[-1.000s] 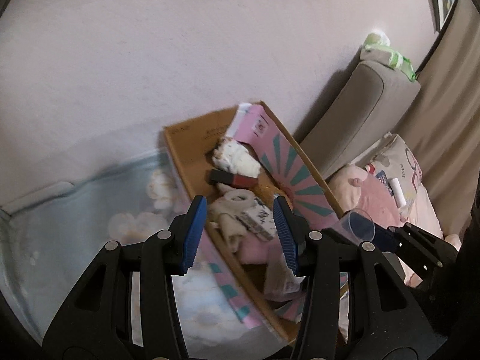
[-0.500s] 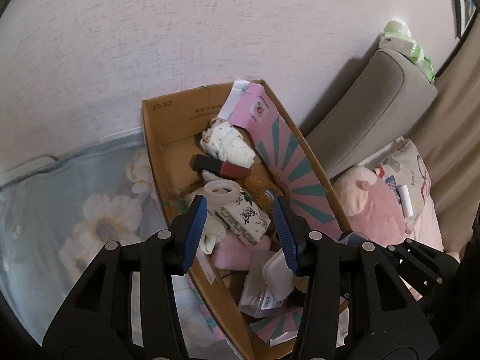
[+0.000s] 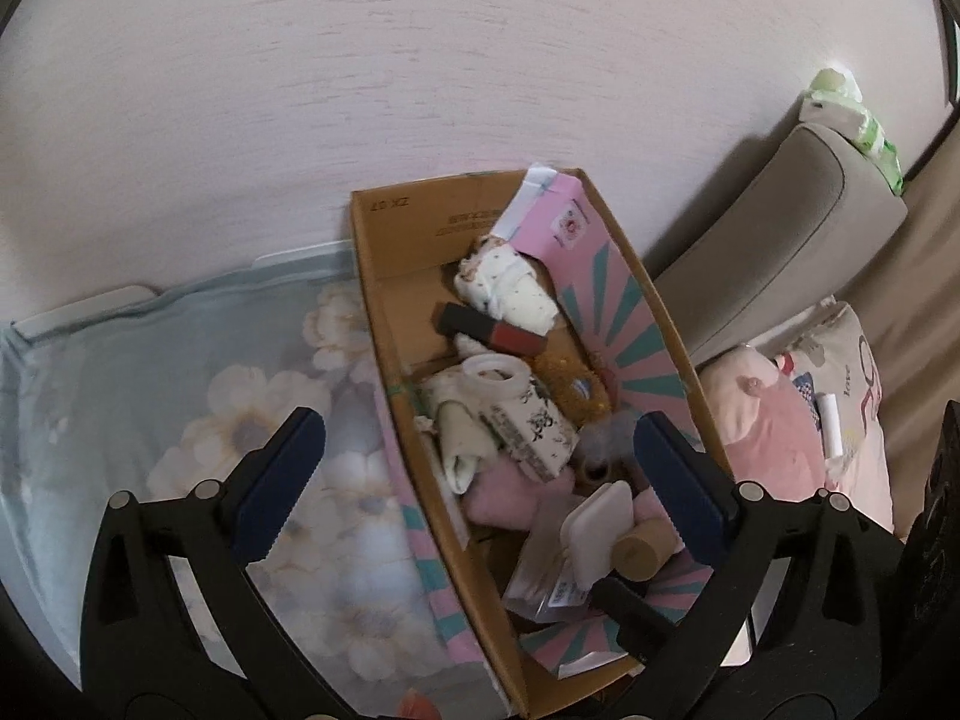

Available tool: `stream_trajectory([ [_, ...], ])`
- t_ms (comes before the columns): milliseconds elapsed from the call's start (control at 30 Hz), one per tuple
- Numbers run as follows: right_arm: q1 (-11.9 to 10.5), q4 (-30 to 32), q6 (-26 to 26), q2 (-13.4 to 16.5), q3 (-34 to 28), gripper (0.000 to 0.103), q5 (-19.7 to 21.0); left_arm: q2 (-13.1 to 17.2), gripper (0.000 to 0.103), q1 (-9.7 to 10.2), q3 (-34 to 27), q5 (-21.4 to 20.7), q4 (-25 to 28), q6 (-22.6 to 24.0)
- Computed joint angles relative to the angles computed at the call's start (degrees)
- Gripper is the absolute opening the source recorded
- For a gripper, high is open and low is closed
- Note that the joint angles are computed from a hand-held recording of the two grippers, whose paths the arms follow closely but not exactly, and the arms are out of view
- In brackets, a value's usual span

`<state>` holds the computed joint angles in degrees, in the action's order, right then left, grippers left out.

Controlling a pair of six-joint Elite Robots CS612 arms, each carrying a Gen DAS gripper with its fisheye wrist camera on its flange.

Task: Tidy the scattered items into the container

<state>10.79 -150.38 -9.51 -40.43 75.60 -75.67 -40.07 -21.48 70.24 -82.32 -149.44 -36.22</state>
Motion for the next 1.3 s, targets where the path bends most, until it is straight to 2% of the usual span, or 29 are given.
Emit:
stream_trajectory([
  [467, 1.0, 0.1, 0.3, -0.5, 0.2, 0.068, -1.4, -3.3, 0.103, -0.19, 4.3, 3.3, -2.3, 0.5],
  [1033, 1.9, -0.8, 2.5, -1.1, 0.4, 0.068, -2.7, -5.9, 0.102, 0.52, 7.8, 4.0, -4.8, 2.5],
  [1300, 2.4, -1.5, 3.9, -1.5, 0.7, 0.068, -3.3, -6.5, 0.102, 0.95, 8.6, 2.8, -5.7, 4.4],
])
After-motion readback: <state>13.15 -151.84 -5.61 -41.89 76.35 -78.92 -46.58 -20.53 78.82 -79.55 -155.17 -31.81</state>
